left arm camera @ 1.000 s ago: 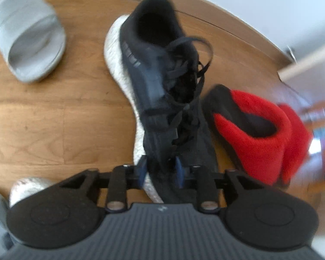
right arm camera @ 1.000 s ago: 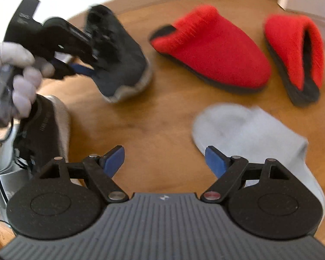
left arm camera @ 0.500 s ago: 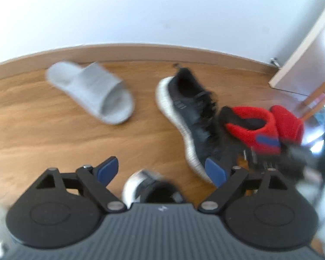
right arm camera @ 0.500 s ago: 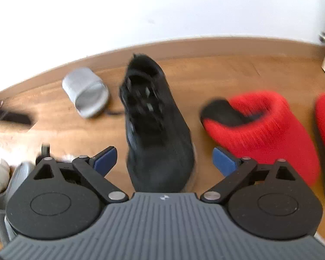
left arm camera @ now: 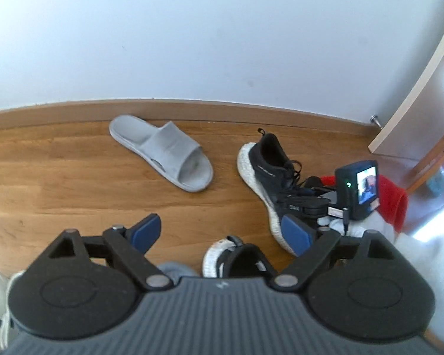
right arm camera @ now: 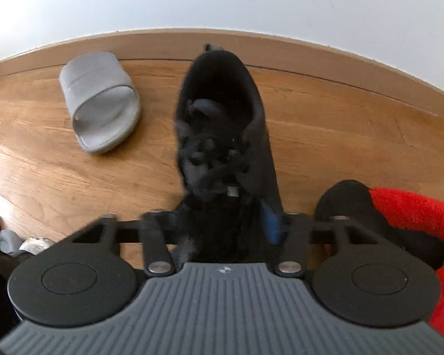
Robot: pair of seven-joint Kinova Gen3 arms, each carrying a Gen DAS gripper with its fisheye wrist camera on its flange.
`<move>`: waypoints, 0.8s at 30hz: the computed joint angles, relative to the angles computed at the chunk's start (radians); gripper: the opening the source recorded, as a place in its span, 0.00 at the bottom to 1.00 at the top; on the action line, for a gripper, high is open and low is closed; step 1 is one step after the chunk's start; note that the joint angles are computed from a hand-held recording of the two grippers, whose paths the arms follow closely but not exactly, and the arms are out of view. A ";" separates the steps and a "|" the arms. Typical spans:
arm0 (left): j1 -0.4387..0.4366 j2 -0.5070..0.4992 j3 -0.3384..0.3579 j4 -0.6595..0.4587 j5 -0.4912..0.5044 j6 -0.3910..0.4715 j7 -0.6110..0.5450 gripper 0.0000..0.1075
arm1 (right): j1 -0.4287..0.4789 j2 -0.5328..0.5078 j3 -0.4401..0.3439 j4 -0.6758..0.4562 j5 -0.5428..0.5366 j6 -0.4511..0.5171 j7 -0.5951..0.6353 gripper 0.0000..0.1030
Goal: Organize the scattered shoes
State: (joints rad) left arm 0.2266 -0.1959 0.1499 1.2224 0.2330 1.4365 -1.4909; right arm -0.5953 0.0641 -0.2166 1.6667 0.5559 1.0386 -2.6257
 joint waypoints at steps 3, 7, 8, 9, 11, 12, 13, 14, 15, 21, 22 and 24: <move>-0.006 -0.003 -0.008 0.003 0.011 0.014 0.029 0.82 | -0.020 -0.021 -0.016 0.008 0.005 0.049 -0.020 0.29; -0.013 -0.011 -0.022 -0.016 0.034 0.073 0.067 0.82 | -0.022 -0.128 -0.063 0.072 -0.058 0.112 -0.150 0.19; -0.013 -0.013 -0.025 -0.014 0.040 0.078 0.065 0.82 | -0.020 -0.153 -0.082 0.078 -0.084 0.131 -0.186 0.11; -0.012 -0.015 -0.026 -0.010 0.045 0.080 0.058 0.82 | -0.017 -0.168 -0.101 0.078 -0.104 0.150 -0.207 0.11; -0.008 -0.018 -0.028 0.000 0.054 0.084 0.041 0.82 | -0.023 -0.200 -0.140 0.084 -0.144 0.173 -0.214 0.11; -0.007 -0.018 -0.026 0.004 0.053 0.084 0.035 0.82 | -0.023 -0.208 -0.154 0.089 -0.154 0.170 -0.209 0.11; -0.008 -0.018 -0.020 0.009 0.048 0.082 0.036 0.82 | -0.023 -0.209 -0.168 0.088 -0.164 0.171 -0.202 0.11; -0.009 -0.018 -0.015 0.011 0.044 0.081 0.043 0.82 | -0.029 -0.207 -0.180 0.083 -0.179 0.173 -0.186 0.11; -0.011 -0.017 -0.009 0.009 0.039 0.082 0.058 0.82 | -0.031 -0.212 -0.184 0.083 -0.192 0.165 -0.173 0.11; -0.006 -0.001 -0.005 -0.023 0.051 0.104 0.098 0.82 | 0.014 -0.342 -0.134 0.144 -0.310 0.019 -0.057 0.41; -0.003 0.001 -0.004 -0.031 0.051 0.108 0.095 0.82 | 0.025 -0.370 -0.122 0.154 -0.329 -0.001 -0.042 0.52; 0.000 0.000 -0.008 -0.032 0.057 0.109 0.088 0.82 | 0.060 -0.424 -0.132 0.177 -0.329 -0.032 -0.050 0.88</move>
State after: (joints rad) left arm 0.2264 -0.1959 0.1418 1.1901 0.2900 1.5452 -1.4030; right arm -0.5354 -0.3594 -0.3490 1.8435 0.2266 1.0068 -2.6754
